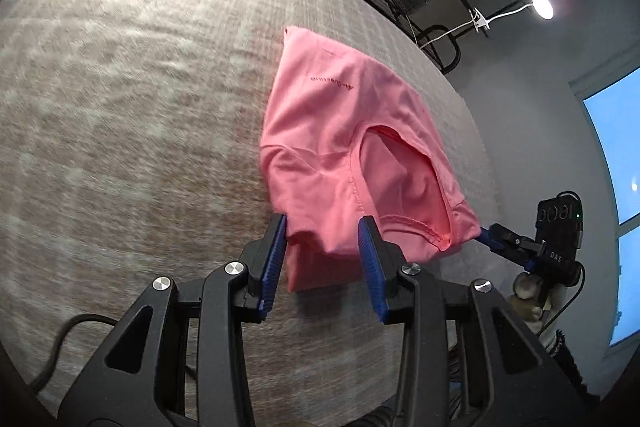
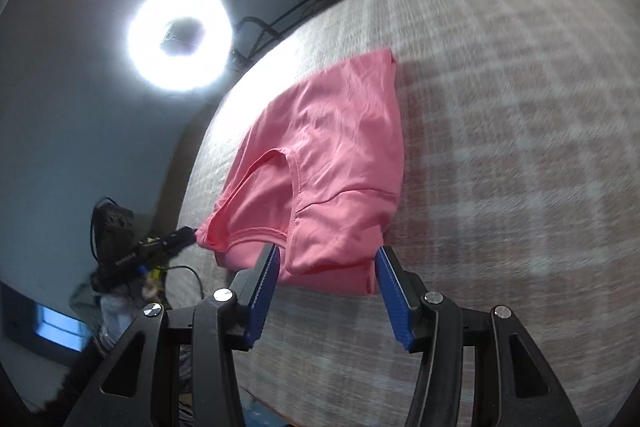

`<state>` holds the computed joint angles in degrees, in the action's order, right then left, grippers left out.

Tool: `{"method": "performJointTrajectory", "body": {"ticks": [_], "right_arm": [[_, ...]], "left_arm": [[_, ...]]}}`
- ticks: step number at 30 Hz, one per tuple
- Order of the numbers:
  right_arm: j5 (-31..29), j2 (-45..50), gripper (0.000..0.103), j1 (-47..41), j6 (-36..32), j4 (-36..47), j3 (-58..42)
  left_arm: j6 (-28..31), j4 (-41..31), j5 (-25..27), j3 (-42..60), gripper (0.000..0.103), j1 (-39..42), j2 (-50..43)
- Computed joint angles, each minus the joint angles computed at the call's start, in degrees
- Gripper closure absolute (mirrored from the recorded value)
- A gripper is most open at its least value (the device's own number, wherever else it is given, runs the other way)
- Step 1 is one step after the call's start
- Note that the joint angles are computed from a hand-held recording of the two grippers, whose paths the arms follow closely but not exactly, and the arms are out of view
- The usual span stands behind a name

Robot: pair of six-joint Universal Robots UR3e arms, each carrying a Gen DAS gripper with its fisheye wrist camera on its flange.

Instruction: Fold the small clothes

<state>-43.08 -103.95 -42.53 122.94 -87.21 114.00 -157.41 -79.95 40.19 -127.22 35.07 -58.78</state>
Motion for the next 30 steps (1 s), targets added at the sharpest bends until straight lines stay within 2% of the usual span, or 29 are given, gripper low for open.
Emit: {"method": "performJointTrajectory", "body": {"ticks": [1,2,3,4,5,7,8,11,12,13,14,16,19,22,24,25,27,28,30], "right_arm": [[-0.1,0.6,0.059,0.6,1.0,-1.0,0.1],[-0.1,1.3,0.074,1.2,1.6,-1.5,-0.1],[-0.5,2.5,0.08,2.1,2.3,-2.0,-0.7],[-0.7,3.1,0.095,2.5,3.1,-2.8,-0.9],[-0.6,3.2,0.101,2.6,3.0,-2.8,-0.7],[0.1,2.0,0.103,1.8,1.9,-1.5,-0.5],[0.9,1.4,0.103,1.2,0.6,0.0,-0.6],[3.3,-0.7,0.103,-3.7,-8.2,13.8,-3.8],[3.8,-0.7,0.103,-5.6,-12.5,20.0,-5.3],[3.8,-1.4,0.103,-6.9,-14.8,22.5,-5.3],[3.4,-2.1,0.103,-7.1,-14.6,21.7,-4.5],[0.8,-3.0,0.103,-4.8,-9.0,12.1,-0.8],[-2.4,-1.1,0.103,-1.5,-1.5,1.2,2.4],[-3.8,-1.3,0.103,-1.1,0.1,-1.8,2.9],[-5.5,-3.2,0.102,0.2,0.6,-4.3,3.6],[-6.7,-3.8,0.097,1.0,1.4,-5.8,3.9],[-10.1,-7.4,0.075,2.3,3.2,-12.3,6.3],[-10.6,-9.2,0.061,2.4,3.2,-13.7,7.0],[-8.8,-13.1,0.061,-0.1,0.0,-12.5,7.1]], "left_arm": [[-1.9,2.9,0.9,-0.4,0.084,-1.6,-0.2],[-3.5,4.9,2.0,-0.4,0.099,-2.9,-0.4],[-4.4,6.0,2.4,-0.7,0.099,-3.4,-0.3],[-4.7,6.4,1.9,-1.3,0.099,-3.1,0.5],[-4.9,6.8,1.5,-1.6,0.101,-2.8,0.9],[-2.8,3.2,0.1,-1.3,0.102,-0.8,3.4],[-1.3,0.3,-0.8,-0.8,0.102,0.4,4.7],[4.2,-8.1,-2.5,0.7,0.102,3.5,9.3],[5.6,-9.2,-2.2,0.7,0.102,3.8,10.1],[4.4,-6.2,-0.2,-0.2,0.102,2.4,10.0],[2.8,-2.6,1.8,-1.2,0.102,0.7,9.2],[-0.6,3.5,4.4,-3.6,0.102,-2.0,6.5],[-0.7,3.2,4.5,-4.7,0.102,-2.2,6.0],[-1.2,6.4,8.2,-5.3,0.102,-4.7,6.9],[-0.4,6.0,9.5,-5.1,0.102,-5.5,7.0],[0.1,5.3,10.2,-4.8,0.102,-5.8,7.3],[1.2,3.9,12.0,-4.2,0.102,-5.8,9.3],[2.0,2.1,12.4,-3.9,0.102,-5.4,11.1],[6.1,-4.0,11.9,-2.0,0.102,-2.1,15.5]]}}
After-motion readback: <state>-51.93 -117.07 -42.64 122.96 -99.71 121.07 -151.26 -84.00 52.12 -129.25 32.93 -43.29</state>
